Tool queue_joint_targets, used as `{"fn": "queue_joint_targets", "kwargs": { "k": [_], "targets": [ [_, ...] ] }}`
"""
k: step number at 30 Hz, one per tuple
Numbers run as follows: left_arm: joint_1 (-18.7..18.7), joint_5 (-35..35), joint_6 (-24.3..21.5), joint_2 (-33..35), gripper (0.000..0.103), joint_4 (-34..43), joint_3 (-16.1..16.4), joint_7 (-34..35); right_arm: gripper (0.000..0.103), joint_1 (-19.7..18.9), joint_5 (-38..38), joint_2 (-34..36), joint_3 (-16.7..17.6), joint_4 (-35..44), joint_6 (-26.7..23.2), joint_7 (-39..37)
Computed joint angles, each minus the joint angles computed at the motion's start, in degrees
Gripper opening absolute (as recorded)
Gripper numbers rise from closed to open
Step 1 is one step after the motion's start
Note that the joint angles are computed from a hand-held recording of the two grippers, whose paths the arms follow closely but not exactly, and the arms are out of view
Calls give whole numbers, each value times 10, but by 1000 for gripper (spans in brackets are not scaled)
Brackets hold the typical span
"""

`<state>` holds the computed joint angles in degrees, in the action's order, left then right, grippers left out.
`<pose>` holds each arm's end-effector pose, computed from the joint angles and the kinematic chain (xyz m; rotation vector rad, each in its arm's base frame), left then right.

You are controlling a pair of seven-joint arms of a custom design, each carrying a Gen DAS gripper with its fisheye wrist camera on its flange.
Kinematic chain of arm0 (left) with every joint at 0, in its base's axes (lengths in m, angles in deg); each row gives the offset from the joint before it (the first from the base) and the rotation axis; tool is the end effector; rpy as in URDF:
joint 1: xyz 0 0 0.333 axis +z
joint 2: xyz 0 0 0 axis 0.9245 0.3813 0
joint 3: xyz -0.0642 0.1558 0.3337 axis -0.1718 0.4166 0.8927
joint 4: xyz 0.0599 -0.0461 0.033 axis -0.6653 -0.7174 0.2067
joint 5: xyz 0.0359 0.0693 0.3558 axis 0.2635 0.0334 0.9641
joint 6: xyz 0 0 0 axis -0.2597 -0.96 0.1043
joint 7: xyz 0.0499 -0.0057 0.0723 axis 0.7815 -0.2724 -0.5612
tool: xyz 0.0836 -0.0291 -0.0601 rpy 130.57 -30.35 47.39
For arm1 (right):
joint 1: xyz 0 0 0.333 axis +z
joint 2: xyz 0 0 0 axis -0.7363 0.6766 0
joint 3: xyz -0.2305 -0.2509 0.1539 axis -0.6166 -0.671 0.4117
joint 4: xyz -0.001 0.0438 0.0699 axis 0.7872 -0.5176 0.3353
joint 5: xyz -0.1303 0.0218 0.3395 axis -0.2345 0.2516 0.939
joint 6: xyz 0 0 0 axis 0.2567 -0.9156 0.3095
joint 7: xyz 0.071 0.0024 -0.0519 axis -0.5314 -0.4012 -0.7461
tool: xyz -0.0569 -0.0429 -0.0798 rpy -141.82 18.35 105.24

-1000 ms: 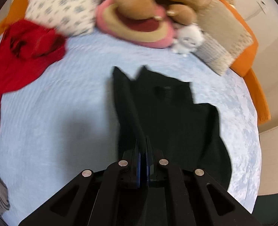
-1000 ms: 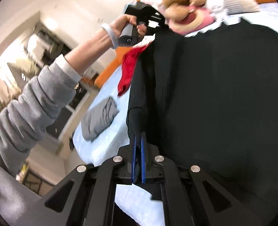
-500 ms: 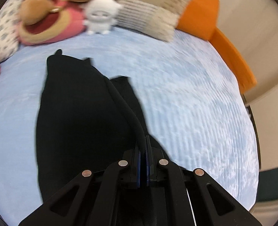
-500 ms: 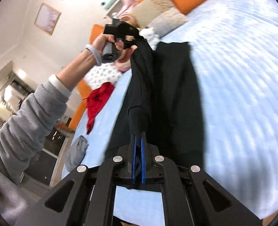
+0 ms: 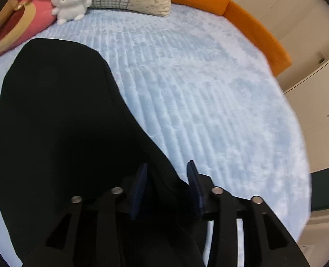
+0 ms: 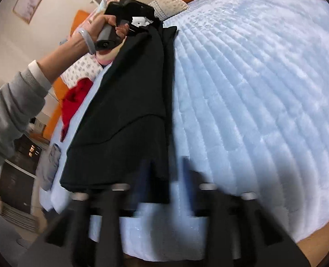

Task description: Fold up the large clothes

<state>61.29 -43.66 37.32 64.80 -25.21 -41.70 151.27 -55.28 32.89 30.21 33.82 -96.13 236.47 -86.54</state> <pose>0.7274 -0.2208 0.5393 1.4564 -2.5101 0.6293 0.2147 0.2908 0.4453 -1.0599 1.9748 -0.1904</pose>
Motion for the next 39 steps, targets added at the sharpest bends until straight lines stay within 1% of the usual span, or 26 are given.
{"fn": "queue_joint_targets", "kwargs": {
  "k": [1,3,5,6,8,9,11,12,13,14,16,17,18,19,20,21,22,23,24,26,30,32,33,34,37,39],
  "targets": [
    [10,-15,-12,2,45,10,-8,4,61,7,1,-8,-10,-1,-11,-1],
    [33,-48,-33,-5,50,27,-22,24,62,40,-13,-36,-60,6,-65,-27],
    [54,-67,-20,-37,56,-1,-29,64,67,43,-43,-45,-103,21,-100,-66],
    [72,-68,12,-64,57,-45,-45,86,69,35,-65,-42,-125,36,-118,-96],
    [115,-77,52,-133,57,-145,-68,159,69,-3,-108,-6,-149,68,-114,-153],
    [120,-88,76,-166,57,-195,-62,189,69,-33,-133,25,-155,94,-108,-186],
    [102,-112,90,-243,57,-295,-2,281,67,-84,-166,93,-154,143,-92,-235],
    [96,-115,105,-277,57,-345,18,326,66,-116,-201,131,-148,170,-90,-235],
    [104,-121,140,-307,57,-395,18,358,65,-163,-201,181,-122,212,-96,-275],
    [102,-129,178,-335,57,-445,27,387,64,-190,-227,216,-108,242,-108,-274],
    [99,-163,237,-386,57,-536,46,443,59,-242,-301,293,-73,305,-131,-249],
    [95,-180,255,-406,57,-571,56,473,57,-254,-362,340,-61,347,-161,-218],
    [89,-189,262,-414,57,-588,66,492,57,-247,-411,381,-62,385,-203,-191],
    [83,-190,271,-425,57,-611,73,505,57,-233,-426,406,-70,408,-227,-185],
    [79,-191,261,-427,57,-619,82,507,57,-216,-438,436,-80,435,-253,-183],
    [76,-192,246,-425,57,-621,89,505,52,-200,-447,458,-91,457,-274,-186],
    [74,-193,239,-424,57,-624,94,503,45,-183,-450,478,-100,476,-301,-192],
    [72,-194,237,-422,57,-627,96,500,18,-166,-454,493,-111,488,-318,-191],
    [70,-196,244,-422,57,-635,98,498,11,-157,-451,501,-121,493,-321,-188],
    [69,-199,243,-426,57,-641,102,507,11,-154,-451,494,-147,472,-272,-150],
    [75,-199,170,-430,57,-621,114,513,10,-167,-434,430,-185,390,-138,-110],
    [78,-196,126,-437,57,-615,119,528,10,-169,-402,421,-193,375,-126,-127],
    [79,-196,117,-442,57,-617,120,537,10,-171,-382,422,-193,370,-122,-142],
    [79,-196,112,-452,57,-625,121,552,10,-164,-382,426,-207,365,-113,-134],
    [77,-181,129,-471,57,-653,121,573,10,-137,-375,451,-237,366,-109,-133],
    [73,-157,165,-478,58,-683,115,577,16,-92,-401,460,-282,374,-114,-104]
  ]
}}
